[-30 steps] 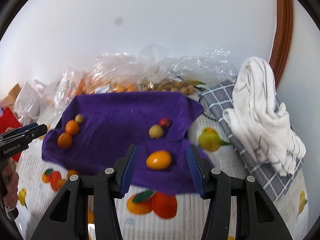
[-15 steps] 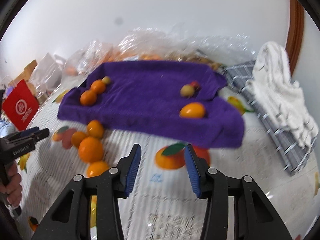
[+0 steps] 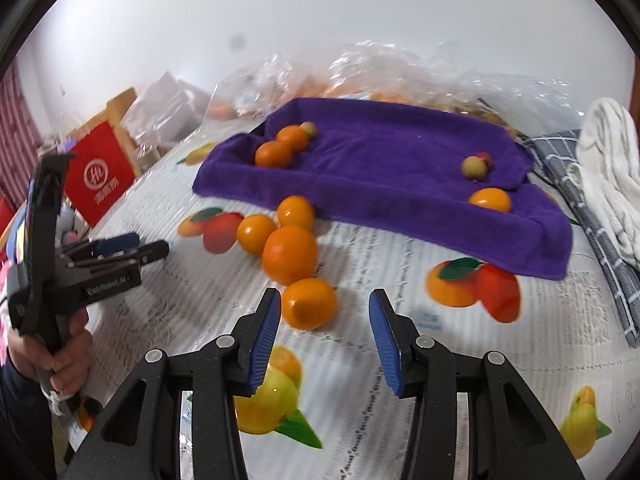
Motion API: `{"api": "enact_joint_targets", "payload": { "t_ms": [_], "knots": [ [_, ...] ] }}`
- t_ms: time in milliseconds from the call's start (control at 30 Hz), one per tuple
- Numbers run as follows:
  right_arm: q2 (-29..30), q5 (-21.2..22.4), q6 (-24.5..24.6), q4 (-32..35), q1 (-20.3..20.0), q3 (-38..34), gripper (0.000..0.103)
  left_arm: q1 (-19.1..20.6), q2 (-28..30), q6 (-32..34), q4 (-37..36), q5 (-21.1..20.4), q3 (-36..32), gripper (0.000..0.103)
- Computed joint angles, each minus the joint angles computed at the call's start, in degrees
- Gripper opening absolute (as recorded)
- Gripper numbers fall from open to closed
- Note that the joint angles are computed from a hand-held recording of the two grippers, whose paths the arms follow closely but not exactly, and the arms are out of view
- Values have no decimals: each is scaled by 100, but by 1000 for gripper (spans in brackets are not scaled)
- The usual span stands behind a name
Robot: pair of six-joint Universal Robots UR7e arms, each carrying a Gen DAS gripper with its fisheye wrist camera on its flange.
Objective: Organize fruits
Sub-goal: 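Move both grippers back to the loose oranges on the sheet, then grasp an orange with the right gripper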
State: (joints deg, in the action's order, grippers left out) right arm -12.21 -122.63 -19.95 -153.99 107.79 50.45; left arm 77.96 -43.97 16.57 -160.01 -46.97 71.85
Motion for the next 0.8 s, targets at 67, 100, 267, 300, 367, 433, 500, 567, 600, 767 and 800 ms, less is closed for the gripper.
{"api": "enact_joint_targets", "payload": {
  "t_ms": [67, 100, 267, 300, 367, 433, 500, 567, 600, 767, 800],
  "knots": [
    [65, -28, -27, 90, -14, -78, 45, 9, -20, -14, 22, -68, 20, 63],
    [77, -44, -43, 86, -18, -77, 45, 12, -20, -14, 41, -88, 16, 65],
    [197, -66, 41, 304, -54, -253, 46, 22, -48, -3, 98, -203, 39, 71],
    [233, -95, 29, 338, -49, -303, 45, 19, -52, -6, 92, -201, 48, 71],
    [308, -133, -14, 407, -50, -410, 46, 19, -59, -11, 73, -200, 64, 71],
    [401, -190, -101, 343, -42, -523, 46, 31, -82, -41, 66, -262, 84, 72],
    [458, -231, -137, 364, -30, -612, 45, 49, -117, -90, 60, -358, 114, 72],
    [497, -258, -171, 318, -23, -658, 40, 79, -159, -153, 59, -497, 138, 71],
    [502, -266, -190, 289, -21, -658, 37, 95, -170, -180, 67, -560, 134, 72],
    [404, -260, -206, 128, -16, -476, 37, 137, -210, -269, 72, -743, 146, 72],
    [353, -256, -207, 55, -18, -394, 37, 135, -209, -262, 69, -731, 147, 72]
  ]
}}
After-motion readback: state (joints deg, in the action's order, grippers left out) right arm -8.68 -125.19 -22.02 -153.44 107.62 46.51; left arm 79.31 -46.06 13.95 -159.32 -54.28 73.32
